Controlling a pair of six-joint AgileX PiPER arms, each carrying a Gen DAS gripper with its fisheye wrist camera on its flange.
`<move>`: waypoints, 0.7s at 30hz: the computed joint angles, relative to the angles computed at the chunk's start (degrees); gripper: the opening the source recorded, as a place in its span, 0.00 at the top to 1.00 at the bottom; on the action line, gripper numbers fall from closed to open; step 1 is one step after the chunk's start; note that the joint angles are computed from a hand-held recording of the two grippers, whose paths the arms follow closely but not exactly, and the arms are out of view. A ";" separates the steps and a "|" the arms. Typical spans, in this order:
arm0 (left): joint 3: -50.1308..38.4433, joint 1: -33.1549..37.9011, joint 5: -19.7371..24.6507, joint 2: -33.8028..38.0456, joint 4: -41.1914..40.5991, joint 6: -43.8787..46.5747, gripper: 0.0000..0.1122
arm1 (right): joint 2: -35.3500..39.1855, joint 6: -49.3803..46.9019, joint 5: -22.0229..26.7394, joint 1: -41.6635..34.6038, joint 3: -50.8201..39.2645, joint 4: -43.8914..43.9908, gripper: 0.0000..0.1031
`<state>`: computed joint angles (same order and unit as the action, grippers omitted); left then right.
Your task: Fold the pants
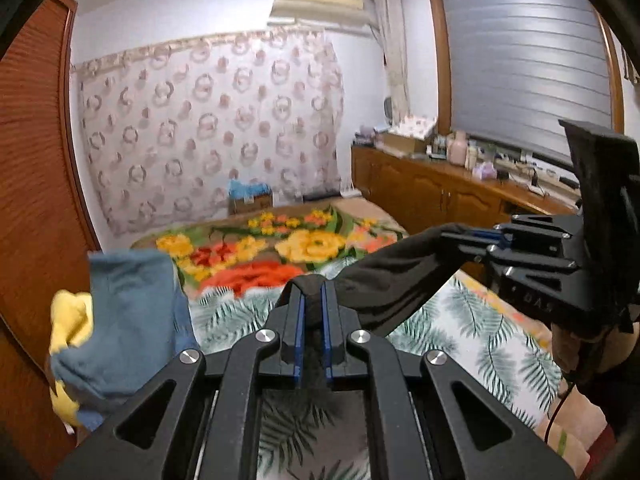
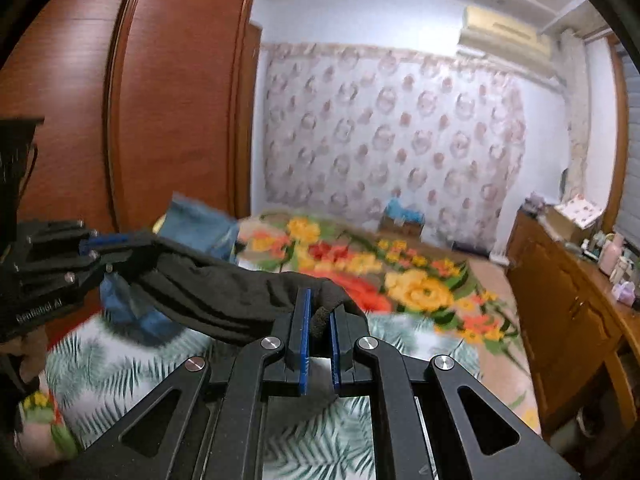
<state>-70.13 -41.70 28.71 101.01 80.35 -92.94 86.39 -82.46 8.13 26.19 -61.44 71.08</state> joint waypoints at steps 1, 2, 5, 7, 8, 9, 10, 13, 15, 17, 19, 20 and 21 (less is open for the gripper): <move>0.66 -0.01 -0.29 0.27 0.11 -0.78 0.93 | 0.54 3.54 -0.12 0.47 0.17 -3.95 0.92; 1.02 -0.33 -0.38 0.40 -0.09 -1.13 0.93 | 0.94 5.45 0.22 0.65 0.25 -5.85 0.92; 3.24 -1.78 0.02 0.13 1.65 -4.17 0.93 | 1.10 9.80 1.85 0.64 0.12 -10.17 0.92; 4.63 -2.87 0.31 -0.44 2.51 -5.56 0.93 | 0.45 11.77 3.63 0.01 0.14 -12.20 0.92; 4.95 -3.22 0.27 -0.71 2.49 -5.63 0.93 | 0.71 13.04 4.41 -0.36 -0.60 -13.55 0.92; 5.22 -3.46 0.20 -0.95 2.29 -5.57 0.93 | 0.59 13.92 5.20 -0.79 -0.96 -14.56 0.92; 5.45 -3.48 0.03 -1.17 1.93 -5.27 0.93 | -0.10 13.21 7.39 -2.79 -1.27 -14.52 0.92; 5.46 -3.41 -0.48 -1.39 1.04 -4.44 0.93 | -0.12 12.65 10.14 -5.09 -2.12 -14.62 0.92; 5.28 -3.40 -0.53 -1.20 0.76 -4.18 0.93 | -0.17 10.25 10.95 -6.05 -1.51 -12.33 0.92; 5.77 -3.38 -0.74 -1.46 1.36 -4.85 0.93 | -0.09 9.39 11.87 -6.57 -1.43 -11.10 0.92; 5.96 -3.61 -0.70 -1.53 1.50 -5.17 0.93 | -0.71 5.44 12.40 -7.37 0.44 -7.29 0.92; 5.82 -3.44 -0.93 -1.51 1.31 -4.88 0.93 | -1.00 4.70 12.65 -7.49 1.03 -6.58 0.92; 6.06 -3.61 -1.13 -1.55 1.61 -5.39 0.93 | -1.16 4.07 12.77 -7.55 1.47 -6.08 0.92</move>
